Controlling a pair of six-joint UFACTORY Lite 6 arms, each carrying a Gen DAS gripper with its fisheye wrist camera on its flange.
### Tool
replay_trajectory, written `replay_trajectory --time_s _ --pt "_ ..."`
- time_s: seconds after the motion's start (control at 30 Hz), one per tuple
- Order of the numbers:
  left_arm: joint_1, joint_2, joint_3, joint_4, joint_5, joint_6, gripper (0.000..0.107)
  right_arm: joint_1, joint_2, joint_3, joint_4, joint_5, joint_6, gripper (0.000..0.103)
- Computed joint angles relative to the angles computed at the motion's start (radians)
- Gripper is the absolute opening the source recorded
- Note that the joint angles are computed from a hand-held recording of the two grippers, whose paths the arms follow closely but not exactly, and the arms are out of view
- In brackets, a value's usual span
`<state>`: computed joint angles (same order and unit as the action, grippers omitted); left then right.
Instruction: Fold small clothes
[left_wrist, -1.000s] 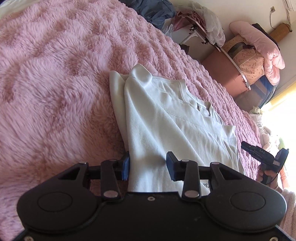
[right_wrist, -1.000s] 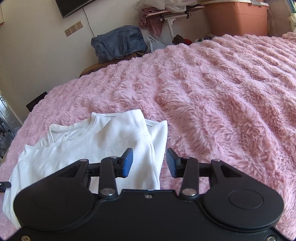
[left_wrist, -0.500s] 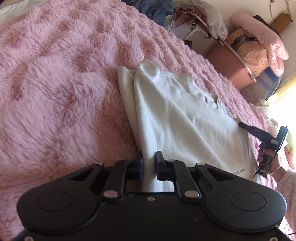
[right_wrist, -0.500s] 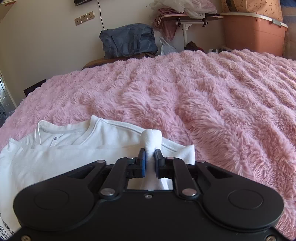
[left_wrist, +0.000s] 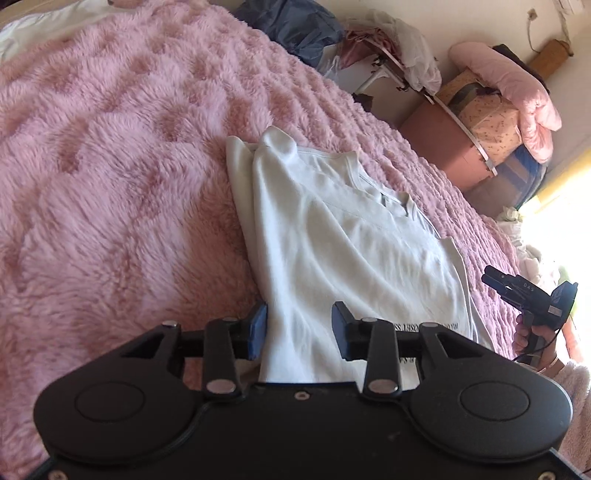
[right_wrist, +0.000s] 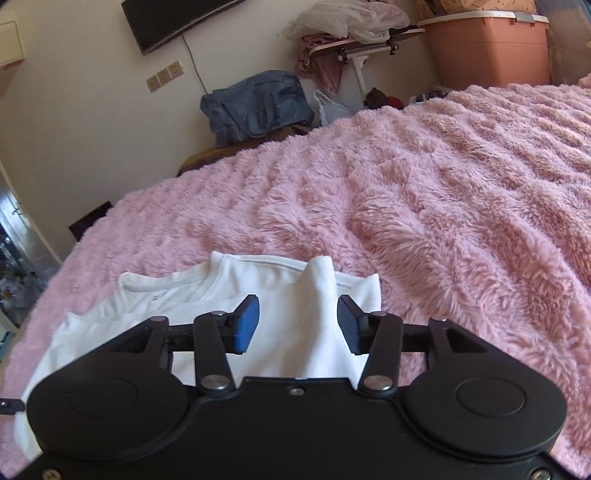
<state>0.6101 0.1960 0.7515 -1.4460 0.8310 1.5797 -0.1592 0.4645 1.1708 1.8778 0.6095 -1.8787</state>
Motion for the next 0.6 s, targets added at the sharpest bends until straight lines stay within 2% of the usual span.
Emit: replay_trajectory --time_s 0.07,0.1,0.17,0.27,0.37,0.43,0.47,0.5,0.6 --pt "0.046 -0.038 -0.050 0.030 0.048 0.024 0.039 -0.093 -0.107 -0.134 -0.110 0.106 0.025 0.050" --pt "0.084 -0.032 -0.071 0.040 0.098 0.045 0.040 -0.130 -0.150 -0.190 -0.152 0.134 0.023 0.051" --pt "0.135 -0.022 -0.116 0.028 0.137 0.074 0.040 -0.222 -0.247 -0.321 -0.242 0.187 0.003 0.052" --pt "0.207 0.001 -0.168 0.016 0.172 0.130 0.040 -0.328 -0.322 -0.443 -0.320 0.218 -0.041 0.053" --pt "0.258 0.029 -0.196 0.017 0.211 0.174 0.040 -0.384 -0.328 -0.495 -0.359 0.222 -0.068 0.053" --pt "0.288 0.075 -0.190 0.024 0.260 0.173 0.040 -0.402 -0.314 -0.503 -0.390 0.236 -0.079 0.051" --pt "0.293 0.089 -0.188 0.023 0.274 0.170 0.040 -0.404 -0.306 -0.502 -0.409 0.240 -0.073 0.046" --pt "0.290 0.080 -0.194 0.016 0.264 0.168 0.040 -0.404 -0.297 -0.498 -0.431 0.239 -0.063 0.038" --pt "0.232 -0.004 -0.220 -0.007 0.145 0.190 0.040 -0.382 -0.324 -0.528 -0.412 0.184 -0.087 0.029"
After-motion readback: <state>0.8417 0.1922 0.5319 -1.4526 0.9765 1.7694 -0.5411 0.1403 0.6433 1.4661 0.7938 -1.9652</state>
